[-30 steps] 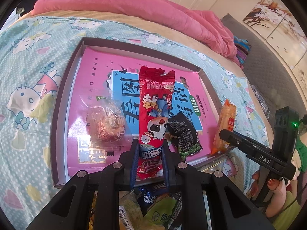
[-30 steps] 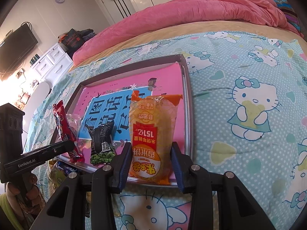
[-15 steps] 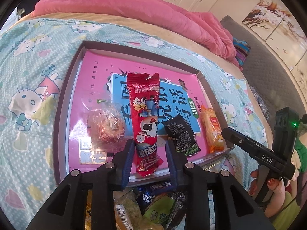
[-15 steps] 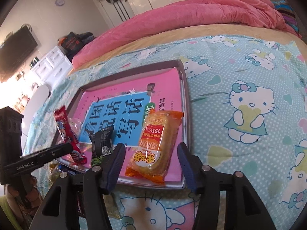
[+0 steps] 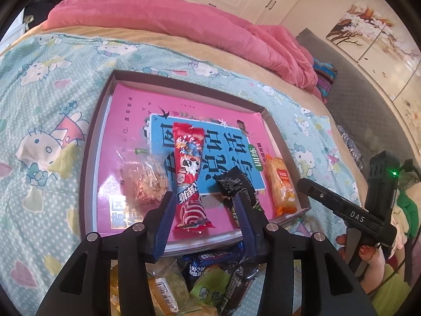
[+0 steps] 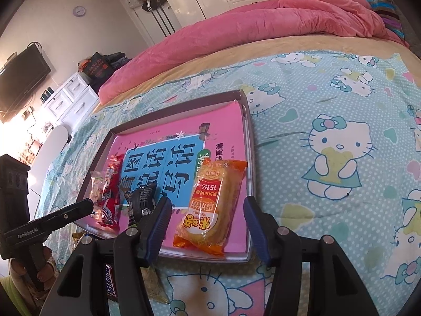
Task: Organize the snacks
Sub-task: 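Open both tools to release the snack stick and bread in the tray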
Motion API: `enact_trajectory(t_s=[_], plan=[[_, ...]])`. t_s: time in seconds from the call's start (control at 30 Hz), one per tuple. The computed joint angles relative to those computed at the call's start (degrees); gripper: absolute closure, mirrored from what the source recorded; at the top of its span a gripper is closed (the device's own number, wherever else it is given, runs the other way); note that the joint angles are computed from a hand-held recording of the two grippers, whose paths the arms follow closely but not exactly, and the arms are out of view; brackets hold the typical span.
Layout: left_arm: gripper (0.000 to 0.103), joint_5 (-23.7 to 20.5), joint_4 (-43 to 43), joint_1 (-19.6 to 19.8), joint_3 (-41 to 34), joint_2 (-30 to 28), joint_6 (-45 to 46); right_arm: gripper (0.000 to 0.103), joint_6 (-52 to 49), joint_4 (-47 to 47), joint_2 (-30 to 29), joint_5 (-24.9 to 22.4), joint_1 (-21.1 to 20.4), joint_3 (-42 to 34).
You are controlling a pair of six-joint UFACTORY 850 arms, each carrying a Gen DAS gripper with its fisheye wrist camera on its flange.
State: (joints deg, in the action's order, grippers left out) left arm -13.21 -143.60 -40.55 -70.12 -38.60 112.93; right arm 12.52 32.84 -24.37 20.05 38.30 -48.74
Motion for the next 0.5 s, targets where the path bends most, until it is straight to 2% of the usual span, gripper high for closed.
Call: enact_trajectory(t_s=[0.13,0.5], plan=[[0.047,-0.4,-4.2,0.0,1.4,1.3,3.6,0.041,-1.4,1.5,0.4,0.6,0.2,0.2],[0.037,0.2,-21.1,-0.1,4.3,3.9,18.4,0.041,-3.2,2.5,1.4,2.1,1.1,0.6]])
